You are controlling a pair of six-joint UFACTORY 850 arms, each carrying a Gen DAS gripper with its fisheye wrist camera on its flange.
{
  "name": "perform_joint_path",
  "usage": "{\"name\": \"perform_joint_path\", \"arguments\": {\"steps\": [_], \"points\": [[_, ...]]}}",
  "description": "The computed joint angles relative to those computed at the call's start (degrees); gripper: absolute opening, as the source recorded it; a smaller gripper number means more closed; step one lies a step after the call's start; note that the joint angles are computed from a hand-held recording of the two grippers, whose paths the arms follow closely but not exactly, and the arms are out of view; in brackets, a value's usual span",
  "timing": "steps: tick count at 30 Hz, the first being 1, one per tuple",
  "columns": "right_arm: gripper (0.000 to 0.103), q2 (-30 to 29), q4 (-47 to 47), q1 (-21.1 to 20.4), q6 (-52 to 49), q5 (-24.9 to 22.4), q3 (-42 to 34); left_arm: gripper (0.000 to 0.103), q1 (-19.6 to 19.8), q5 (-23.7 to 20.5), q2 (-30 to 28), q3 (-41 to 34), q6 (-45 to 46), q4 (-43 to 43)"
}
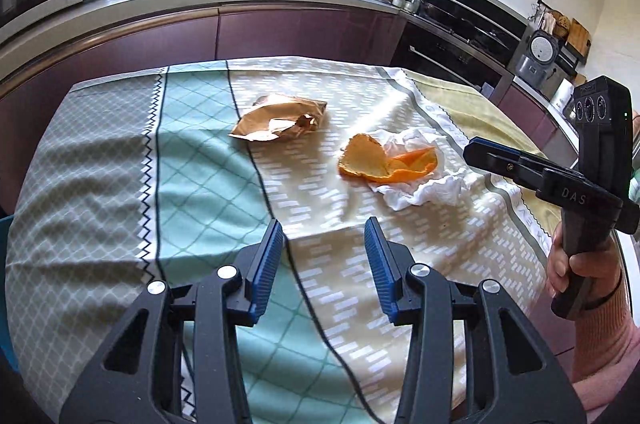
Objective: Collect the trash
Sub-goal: 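Grasp white tissues with the right gripper while the left gripper grasps another tissue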
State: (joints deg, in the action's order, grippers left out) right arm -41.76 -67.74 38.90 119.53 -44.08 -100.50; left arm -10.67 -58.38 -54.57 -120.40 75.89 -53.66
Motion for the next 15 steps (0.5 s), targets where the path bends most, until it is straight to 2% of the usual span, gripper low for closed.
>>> {"name": "perform_joint_path", "arguments": {"steps": [6,15], "points": [[0.045,1.05,-0.44,-0.23,3.02,1.87,3.64,0.042,-1.78,-0.98,-1.33,-1.97,-2.09,1.93],[0.047,-0.92,2.29,-0.78,-1.05,6.49,1.99,0.042,-3.34,-1.12,-0.69,-0.50,-2.04,2.68]]}}
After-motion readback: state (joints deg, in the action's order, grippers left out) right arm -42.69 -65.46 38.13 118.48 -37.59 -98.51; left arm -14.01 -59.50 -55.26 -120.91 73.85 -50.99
